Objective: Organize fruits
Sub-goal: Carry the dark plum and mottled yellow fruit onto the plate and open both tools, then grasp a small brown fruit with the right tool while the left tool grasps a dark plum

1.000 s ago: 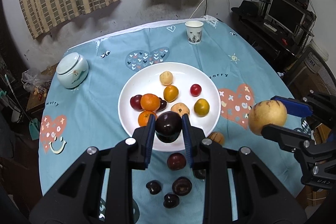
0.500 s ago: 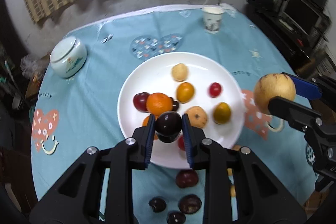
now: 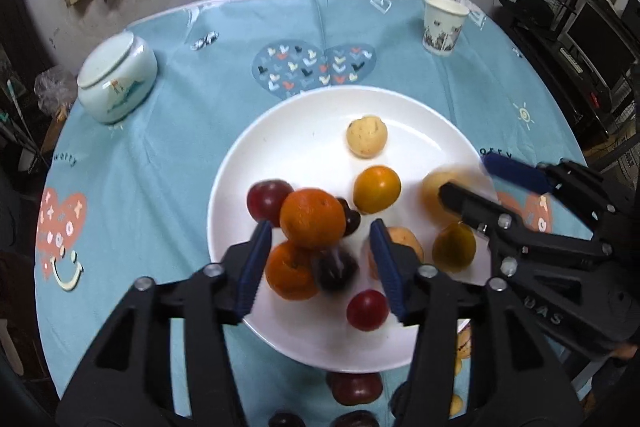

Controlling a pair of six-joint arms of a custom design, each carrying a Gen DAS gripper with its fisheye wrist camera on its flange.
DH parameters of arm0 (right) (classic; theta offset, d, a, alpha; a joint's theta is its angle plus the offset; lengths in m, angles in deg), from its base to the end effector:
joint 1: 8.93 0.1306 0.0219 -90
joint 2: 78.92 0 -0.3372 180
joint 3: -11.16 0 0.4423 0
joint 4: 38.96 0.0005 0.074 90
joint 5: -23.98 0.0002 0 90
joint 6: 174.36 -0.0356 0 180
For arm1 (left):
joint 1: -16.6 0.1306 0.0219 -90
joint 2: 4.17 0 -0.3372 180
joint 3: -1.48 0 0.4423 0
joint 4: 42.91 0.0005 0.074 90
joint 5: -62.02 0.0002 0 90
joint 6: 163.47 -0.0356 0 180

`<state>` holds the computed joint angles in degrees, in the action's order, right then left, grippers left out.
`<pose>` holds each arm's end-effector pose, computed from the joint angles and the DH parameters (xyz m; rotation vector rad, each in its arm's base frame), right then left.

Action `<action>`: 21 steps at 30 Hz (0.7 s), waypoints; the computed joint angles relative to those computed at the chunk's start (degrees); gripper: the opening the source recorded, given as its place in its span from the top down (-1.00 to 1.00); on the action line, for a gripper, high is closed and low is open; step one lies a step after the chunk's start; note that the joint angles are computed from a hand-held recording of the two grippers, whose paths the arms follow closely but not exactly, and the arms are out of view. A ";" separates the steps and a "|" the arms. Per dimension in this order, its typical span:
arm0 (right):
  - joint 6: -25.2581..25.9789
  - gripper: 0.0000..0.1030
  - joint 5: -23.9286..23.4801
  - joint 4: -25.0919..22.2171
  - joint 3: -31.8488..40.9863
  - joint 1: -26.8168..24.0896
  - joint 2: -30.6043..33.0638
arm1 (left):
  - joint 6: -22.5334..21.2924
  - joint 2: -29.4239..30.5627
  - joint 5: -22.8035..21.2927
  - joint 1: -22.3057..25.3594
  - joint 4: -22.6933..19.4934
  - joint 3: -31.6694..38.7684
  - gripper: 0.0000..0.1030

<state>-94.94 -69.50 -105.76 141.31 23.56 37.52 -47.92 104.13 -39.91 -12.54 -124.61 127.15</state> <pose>0.5620 0.3599 0.4497 -0.5075 2.4863 0.3825 0.5247 -0.2847 0.4846 0.0200 2.6508 -0.0314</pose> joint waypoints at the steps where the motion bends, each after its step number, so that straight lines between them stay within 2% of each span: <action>1: -1.12 -0.27 0.96 0.64 -0.44 -0.11 -0.25 | 0.02 0.00 0.20 0.12 0.01 0.07 -0.03; 3: -2.90 -0.29 -1.42 2.62 -1.54 -0.99 -1.08 | 0.75 -0.16 -0.16 0.38 -0.40 0.17 -0.03; 5: -3.50 -0.29 -1.05 3.38 -2.21 -1.24 -2.06 | 0.84 -1.20 -0.17 0.56 -0.15 -0.55 -0.02; 9: 0.26 -0.29 -1.47 3.46 -6.60 -0.83 -7.11 | 0.01 -7.01 -2.02 0.76 2.07 -5.98 -0.02; 13: 3.97 -0.29 -2.75 3.34 -16.89 0.87 -16.50 | 0.71 -13.89 -3.43 1.12 2.57 -12.88 -0.20; 16: 5.79 -0.29 -2.69 1.66 -24.86 3.34 -22.55 | 2.39 -19.69 -2.27 1.21 1.84 -18.90 -0.20; 21: 5.61 -0.21 -2.92 -0.74 -33.54 7.06 -27.11 | 3.63 -27.19 -0.60 -0.84 -0.82 -27.33 -0.20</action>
<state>-89.33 -72.42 -106.50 107.77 30.62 10.40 -44.29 76.94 -40.51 -13.39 -125.43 99.82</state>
